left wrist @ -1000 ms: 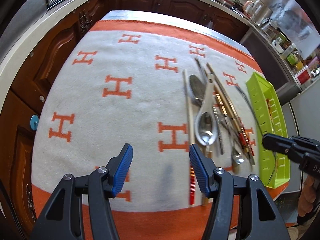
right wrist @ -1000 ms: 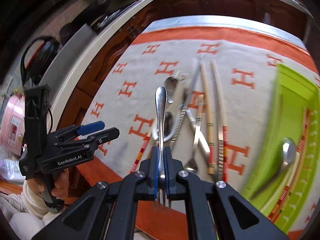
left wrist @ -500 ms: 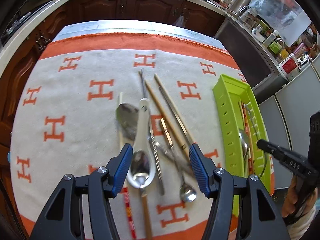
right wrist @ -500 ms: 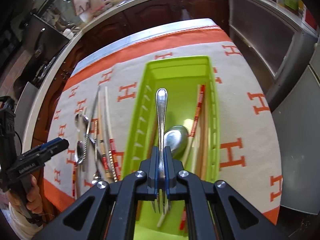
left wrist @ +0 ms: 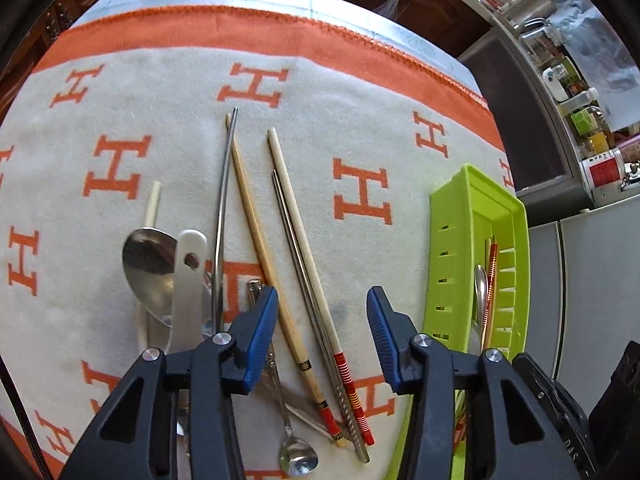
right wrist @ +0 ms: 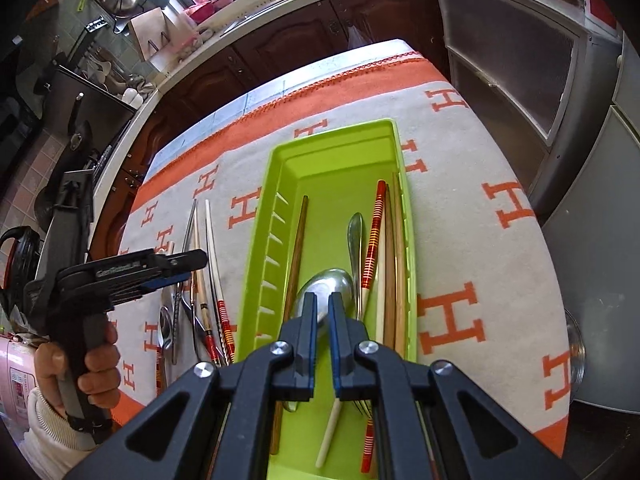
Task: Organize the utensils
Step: 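Grasp a plain wooden chopstick from the pile with the left gripper and lift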
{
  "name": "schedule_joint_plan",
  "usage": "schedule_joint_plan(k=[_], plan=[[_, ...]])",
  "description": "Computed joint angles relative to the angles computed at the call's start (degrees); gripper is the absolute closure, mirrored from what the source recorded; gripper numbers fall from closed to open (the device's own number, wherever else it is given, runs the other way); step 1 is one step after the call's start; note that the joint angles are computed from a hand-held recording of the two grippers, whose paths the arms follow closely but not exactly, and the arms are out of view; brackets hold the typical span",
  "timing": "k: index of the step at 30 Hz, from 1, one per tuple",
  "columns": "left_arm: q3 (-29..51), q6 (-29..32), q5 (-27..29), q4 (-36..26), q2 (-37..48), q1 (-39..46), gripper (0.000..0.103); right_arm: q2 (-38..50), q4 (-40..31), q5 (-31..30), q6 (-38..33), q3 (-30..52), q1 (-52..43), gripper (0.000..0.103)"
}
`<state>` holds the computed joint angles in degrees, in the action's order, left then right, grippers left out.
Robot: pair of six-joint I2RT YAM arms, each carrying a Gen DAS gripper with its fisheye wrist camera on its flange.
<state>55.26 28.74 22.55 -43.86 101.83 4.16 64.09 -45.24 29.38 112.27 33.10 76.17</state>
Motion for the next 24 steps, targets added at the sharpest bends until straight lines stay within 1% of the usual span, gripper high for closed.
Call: schedule_joint_plan(k=[5,9,11,12,13,15,18,24], plan=[[-1.23,-1.84,-1.05,1.22,-0.15,-0.85,0.061,-0.81,-0.41,0.74,1.75,-0.50,1.42,0.097],[-2.21,-1.23,-0.28,1.17,-2.36,-0.29,0.061,-1.30,-0.83,1.34,2.45,-0.61,2.15,0.097],[-2.04,-1.45,-0.77,0.95,-2.51,-0.43,0.061,-1.61,-0.70,1.74,2.54,-0.69,2.46,0.097],[-2.20,-1.97,-1.42,1.33,-2.48,-0.59,0.065,-1.50,-0.72,1.88,2.45,-0.53,2.49,0.097],[-2.36,-2.58,-2.34,1.78,-2.27,-0.85,0.072,-1.45,-0.71,2.01,2.39,-0.42,2.51,0.097],[-2.28,-3.55,-3.83,1.91,-1.23,-1.13,0.078,-1.39,-0.31,2.10,2.15,-0.39,2.55,0.097],[-2.58,-4.72,-4.04,2.31,0.36,-1.18,0.083,-0.92,0.06,2.06,2.24,-0.24,2.78,0.097],[-4.84,-6.40,-3.89,5.47,-0.62,-1.54,0.086,-0.32,1.23,1.94,2.19,-0.51,2.86,0.097]])
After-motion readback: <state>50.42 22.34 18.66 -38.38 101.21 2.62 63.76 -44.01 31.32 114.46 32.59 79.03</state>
